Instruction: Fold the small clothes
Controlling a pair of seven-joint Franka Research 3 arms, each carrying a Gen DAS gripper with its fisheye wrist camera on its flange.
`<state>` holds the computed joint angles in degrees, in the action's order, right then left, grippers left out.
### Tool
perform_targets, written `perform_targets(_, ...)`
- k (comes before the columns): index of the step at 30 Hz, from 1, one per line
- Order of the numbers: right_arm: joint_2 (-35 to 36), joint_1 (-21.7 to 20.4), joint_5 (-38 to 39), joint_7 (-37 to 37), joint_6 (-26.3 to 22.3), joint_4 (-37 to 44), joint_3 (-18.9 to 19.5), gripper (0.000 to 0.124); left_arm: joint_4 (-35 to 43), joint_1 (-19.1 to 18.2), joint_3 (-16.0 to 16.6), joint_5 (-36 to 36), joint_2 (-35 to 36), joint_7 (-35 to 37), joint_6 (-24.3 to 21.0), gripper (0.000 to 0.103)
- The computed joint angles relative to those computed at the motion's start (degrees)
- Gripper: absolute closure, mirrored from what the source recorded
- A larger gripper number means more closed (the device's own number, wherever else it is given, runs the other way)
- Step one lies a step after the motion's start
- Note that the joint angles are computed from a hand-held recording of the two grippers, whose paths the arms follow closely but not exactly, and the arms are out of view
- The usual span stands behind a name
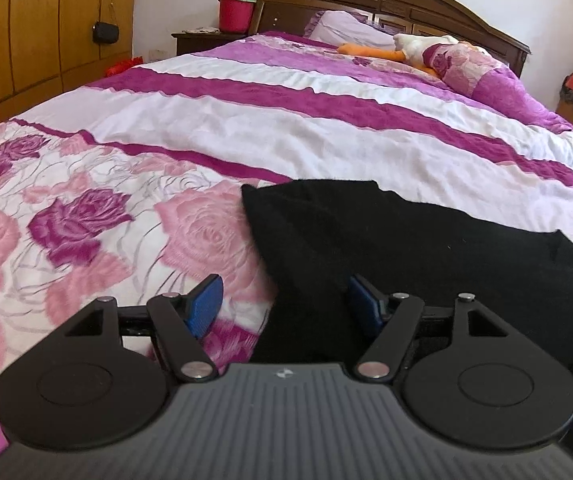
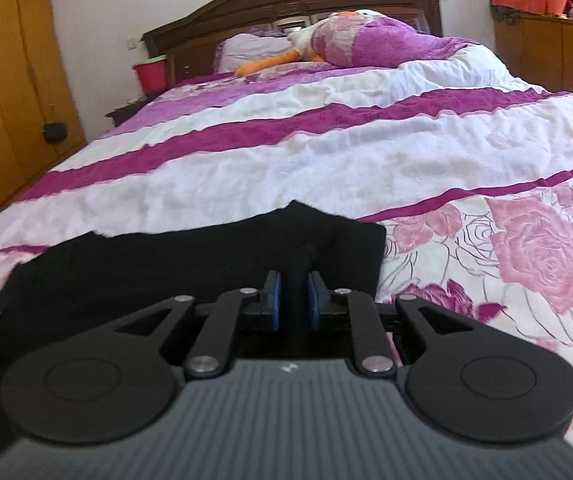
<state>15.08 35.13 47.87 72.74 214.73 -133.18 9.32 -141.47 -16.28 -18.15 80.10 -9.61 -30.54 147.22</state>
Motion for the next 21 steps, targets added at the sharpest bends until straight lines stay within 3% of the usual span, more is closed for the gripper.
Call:
perform_targets(6, -6.0, 1.3, 3.3, -3.1, -1.5, -6.5, 1.2, 0.105, -5.5, -1.3, -1.3, -5.5, -6.9, 4.5, 1.1, 0.029)
perform_targets(13, -15.1, -3.1, -11.8, 17.4, -3.8, -19.8, 2.2, 0.104, -12.6, -3.2, -3.5, -16.5, -15.8, 11.3, 1.9, 0.029)
perform_targets(14, -16.0, -3.1, -11.9, 18.4, -3.7, -21.2, 2.3, 0.102, -13.5, -3.4, -3.7, -18.2, -16.8, 12.3, 2.2, 0.029)
perform_targets(17, -17.8, -2.5, -7.9, 17.4, -2.8, -23.9, 3.6, 0.075, -16.0, -4.3, -5.0, -23.3, -19.9, 14.8, 2.1, 0.029)
perform_targets(21, -21.0, -1.6, -10.6, 22.5, -1.8, -28.9, 3.7, 0.074, -18.8, -6.2, -6.6, -29.8, -23.4, 17.7, 1.2, 0.029)
